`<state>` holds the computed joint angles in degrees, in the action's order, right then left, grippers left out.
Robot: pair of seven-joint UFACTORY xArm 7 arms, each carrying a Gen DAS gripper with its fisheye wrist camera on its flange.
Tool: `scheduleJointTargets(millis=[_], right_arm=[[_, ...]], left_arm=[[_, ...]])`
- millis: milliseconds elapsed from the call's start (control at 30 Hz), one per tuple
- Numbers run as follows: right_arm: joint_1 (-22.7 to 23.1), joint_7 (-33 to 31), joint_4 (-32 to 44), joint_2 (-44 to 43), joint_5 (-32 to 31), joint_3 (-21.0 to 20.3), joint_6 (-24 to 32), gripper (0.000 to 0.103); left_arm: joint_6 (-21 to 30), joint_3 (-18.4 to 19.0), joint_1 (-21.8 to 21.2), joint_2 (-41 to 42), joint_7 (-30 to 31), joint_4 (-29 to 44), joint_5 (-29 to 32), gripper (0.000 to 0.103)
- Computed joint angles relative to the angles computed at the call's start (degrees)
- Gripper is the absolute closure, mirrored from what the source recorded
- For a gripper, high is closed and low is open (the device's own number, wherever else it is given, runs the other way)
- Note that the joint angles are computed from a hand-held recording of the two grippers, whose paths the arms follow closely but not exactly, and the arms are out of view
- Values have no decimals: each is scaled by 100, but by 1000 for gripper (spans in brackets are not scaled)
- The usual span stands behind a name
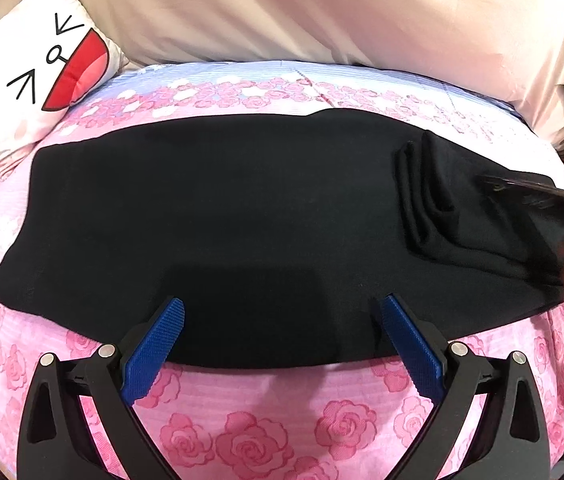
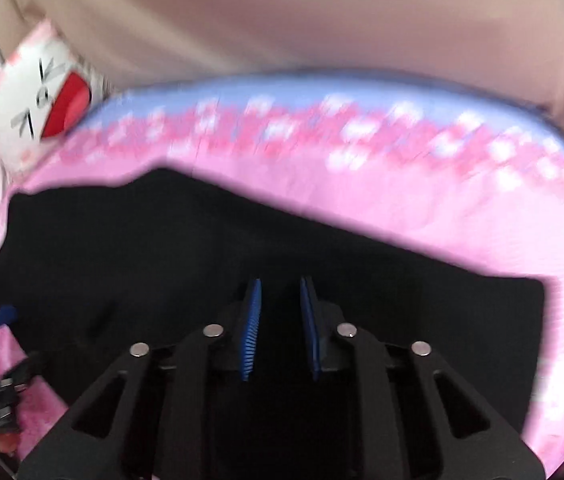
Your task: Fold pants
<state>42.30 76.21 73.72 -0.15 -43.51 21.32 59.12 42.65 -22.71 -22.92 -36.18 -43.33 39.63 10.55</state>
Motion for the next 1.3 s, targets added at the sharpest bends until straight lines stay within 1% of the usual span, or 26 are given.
scheduleJointTargets(millis=[33, 67, 133, 233, 267, 300, 333, 467, 500, 533, 567, 600, 633, 700, 733, 767, 800, 867, 933, 1000, 1100, 1167, 1200, 1233, 1267, 1300], right_arm=[[42, -90, 157, 157, -256, 76, 164, 84], [21, -127, 288, 216, -272, 145, 89, 84], [98, -77, 252, 113, 24, -30, -469, 84], [36, -302, 308, 350, 253, -20, -769, 84], [228, -349, 398, 511, 112, -173, -668, 84], [239, -342, 500, 588, -46, -111, -520, 84], [301, -372, 606, 606, 22, -136, -397, 84], [299, -200, 340, 224, 261, -181, -1060, 82], [293, -215, 192, 120, 321, -138, -1293, 79], [287, -277, 123, 93, 378, -87, -1414, 68], [311, -332, 76, 65, 413, -19, -1397, 60], [362, -433, 159, 168, 344, 64, -1236, 45], [416, -514, 233, 275, 216, 99, -1110, 38], [640, -597, 541, 612, -199, 129, -517, 38], [836, -680, 708, 785, -260, -15, -269, 43], [793, -772, 723, 845, -209, 17, -261, 52], [849, -638, 664, 860, -341, -67, -385, 54], [886, -649, 747, 866, -281, -171, -373, 78], [832, -690, 819, 847, -91, -250, -544, 82], [773, -764, 872, 859, 10, -296, -829, 83], [848, -975, 1150, 1097, 4, -329, -1063, 83], [911, -1326, 1380, 1385, 221, -348, -1140, 82], [1027, -1508, 1614, 1647, 196, -399, -941, 79], [1227, -1451, 1663, 1710, -55, -552, -920, 71], [1276, -1523, 1732, 1747, -67, -557, -866, 67], [1332, -1569, 1780, 1722, 5, -580, -852, 60]], left_arm=[[85, -8, 14, -47, -21, -7, 13, 5], [130, -2, 23, -76, -28, -18, 17, 5], [239, 16, 50, -190, -67, -77, 20, 5], [301, 51, 71, -305, -128, -178, -28, 5], [289, 74, 65, -292, -143, -198, -75, 5], [287, 82, 67, -271, -147, -197, -96, 5], [307, 60, 81, -254, -158, -184, -83, 5], [303, 90, 27, -381, -121, -251, -105, 5], [299, 113, 17, -413, -116, -282, -137, 5], [305, 125, 19, -460, -124, -320, -158, 5], [315, 126, 30, -492, -137, -347, -172, 5], [319, 134, 30, -517, -138, -373, -192, 5], [312, 144, 24, -535, -132, -400, -214, 5], [310, 124, 40, -531, -130, -406, -214, 5], [318, 97, 60, -512, -137, -390, -195, 5], [330, 81, 67, -502, -141, -378, -185, 5], [334, 81, 63, -510, -139, -376, -184, 5], [321, 113, 35, -551, -115, -399, -212, 5], [308, 131, 35, -579, -114, -415, -239, 5], [296, 112, 57, -562, -136, -408, -242, 5], [313, 60, 83, -508, -171, -373, -213, 5], [326, 54, 72, -502, -173, -365, -202, 5], [323, 68, 65, -506, -167, -367, -205, 5], [321, 85, 54, -515, -159, -376, -217, 5], [316, 116, 35, -553, -142, -403, -236, 5], [316, 136, 23, -605, -134, -431, -251, 5]])
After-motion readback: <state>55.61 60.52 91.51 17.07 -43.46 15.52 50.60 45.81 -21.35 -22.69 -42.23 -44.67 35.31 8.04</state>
